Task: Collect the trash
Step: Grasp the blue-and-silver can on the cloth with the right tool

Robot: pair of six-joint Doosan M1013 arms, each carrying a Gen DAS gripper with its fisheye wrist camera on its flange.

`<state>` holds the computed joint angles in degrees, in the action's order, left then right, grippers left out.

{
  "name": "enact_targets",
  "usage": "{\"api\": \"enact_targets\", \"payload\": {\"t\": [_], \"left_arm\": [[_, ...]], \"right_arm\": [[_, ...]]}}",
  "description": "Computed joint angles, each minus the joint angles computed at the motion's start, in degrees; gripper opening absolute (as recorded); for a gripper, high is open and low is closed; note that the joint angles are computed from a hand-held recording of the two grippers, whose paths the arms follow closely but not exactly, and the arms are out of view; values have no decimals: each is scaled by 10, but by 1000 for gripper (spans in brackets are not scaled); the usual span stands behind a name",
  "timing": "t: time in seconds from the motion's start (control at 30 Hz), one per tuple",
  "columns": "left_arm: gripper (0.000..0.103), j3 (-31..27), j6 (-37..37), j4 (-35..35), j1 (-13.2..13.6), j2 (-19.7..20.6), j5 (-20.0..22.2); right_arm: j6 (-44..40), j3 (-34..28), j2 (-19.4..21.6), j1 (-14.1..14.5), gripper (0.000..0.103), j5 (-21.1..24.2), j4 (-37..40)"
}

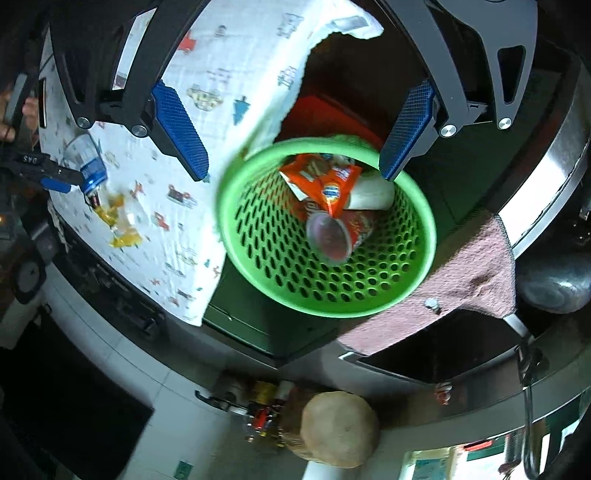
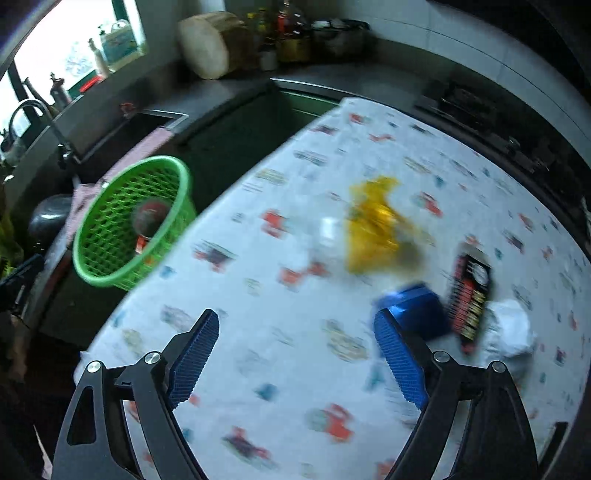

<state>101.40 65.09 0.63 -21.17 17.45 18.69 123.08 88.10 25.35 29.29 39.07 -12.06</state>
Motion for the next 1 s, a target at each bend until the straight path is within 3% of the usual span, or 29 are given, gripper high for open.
{"api": "enact_targets", "payload": {"t": [0.43, 0.77, 0.87, 1.0], "left_arm": [[95, -6, 37, -4, -39, 0, 10], [96, -12, 106, -33, -58, 3, 23], [96, -13, 116, -35, -62, 4, 25], [96, -17, 124, -36, -66, 7, 30]], "right_arm": [[-36, 41, -2, -41, 86, 10, 17], [-91, 40, 4, -53, 86, 10, 37], [-149, 32, 9, -54, 86, 28, 58], [-162, 28, 15, -46, 86, 44, 27]]}}
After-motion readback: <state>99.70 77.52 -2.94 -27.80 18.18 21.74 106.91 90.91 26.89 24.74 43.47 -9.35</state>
